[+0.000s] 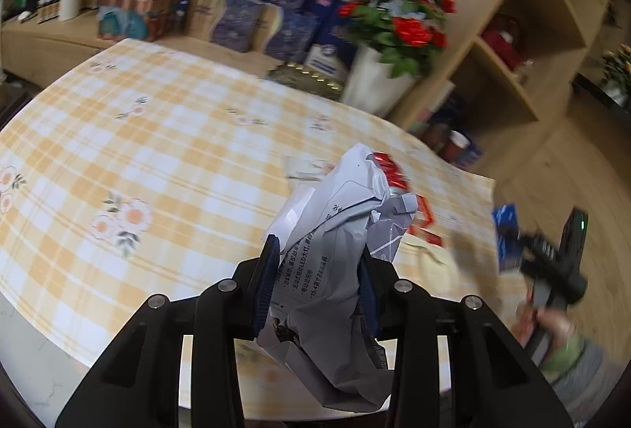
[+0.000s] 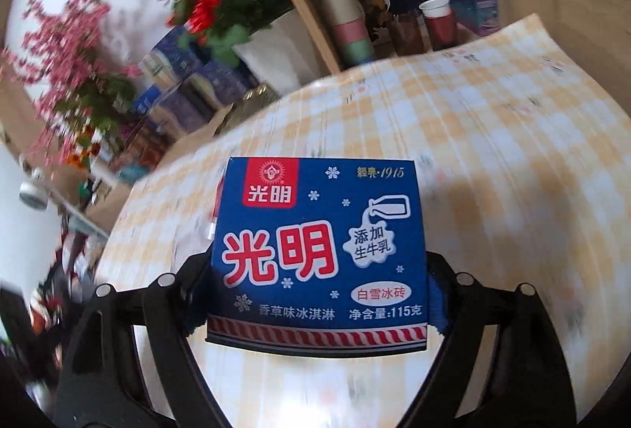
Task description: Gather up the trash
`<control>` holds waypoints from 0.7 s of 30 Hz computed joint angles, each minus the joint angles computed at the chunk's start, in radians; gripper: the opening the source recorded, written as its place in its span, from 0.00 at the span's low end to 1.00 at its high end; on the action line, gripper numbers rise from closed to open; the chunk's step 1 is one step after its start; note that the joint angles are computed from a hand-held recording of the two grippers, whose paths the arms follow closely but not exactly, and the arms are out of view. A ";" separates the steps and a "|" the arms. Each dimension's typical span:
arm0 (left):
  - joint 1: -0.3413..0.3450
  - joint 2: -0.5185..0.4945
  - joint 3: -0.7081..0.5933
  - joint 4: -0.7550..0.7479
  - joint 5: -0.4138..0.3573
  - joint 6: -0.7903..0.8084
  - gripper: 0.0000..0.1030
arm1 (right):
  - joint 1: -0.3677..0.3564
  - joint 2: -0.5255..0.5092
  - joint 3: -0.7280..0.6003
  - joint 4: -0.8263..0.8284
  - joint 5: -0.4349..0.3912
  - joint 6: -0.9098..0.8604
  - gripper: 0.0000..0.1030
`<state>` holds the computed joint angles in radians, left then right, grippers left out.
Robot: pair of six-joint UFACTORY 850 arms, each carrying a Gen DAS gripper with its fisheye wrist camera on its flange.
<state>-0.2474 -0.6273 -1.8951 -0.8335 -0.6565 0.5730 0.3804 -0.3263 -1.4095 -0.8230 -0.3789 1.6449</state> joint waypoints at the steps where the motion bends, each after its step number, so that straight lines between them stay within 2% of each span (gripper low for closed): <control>1: -0.006 0.014 0.016 -0.005 -0.001 0.012 0.36 | 0.030 0.036 0.042 0.007 -0.021 -0.001 0.79; 6: -0.036 0.131 0.169 -0.007 0.012 0.078 0.36 | 0.147 0.117 0.134 0.063 -0.107 -0.042 0.79; 9: -0.048 0.216 0.294 -0.018 0.033 0.119 0.36 | 0.220 0.144 0.184 0.069 -0.114 -0.020 0.79; 15: -0.045 0.341 0.488 -0.019 0.035 0.140 0.36 | 0.318 0.156 0.246 0.113 -0.077 0.027 0.79; 21: -0.044 0.427 0.605 0.028 0.069 0.158 0.36 | 0.376 0.108 0.220 0.212 -0.063 -0.085 0.79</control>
<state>-0.2919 -0.2001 -1.2900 -0.8053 -0.5872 0.7309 0.7566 -0.2187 -1.1892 -0.6107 -0.4421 1.5602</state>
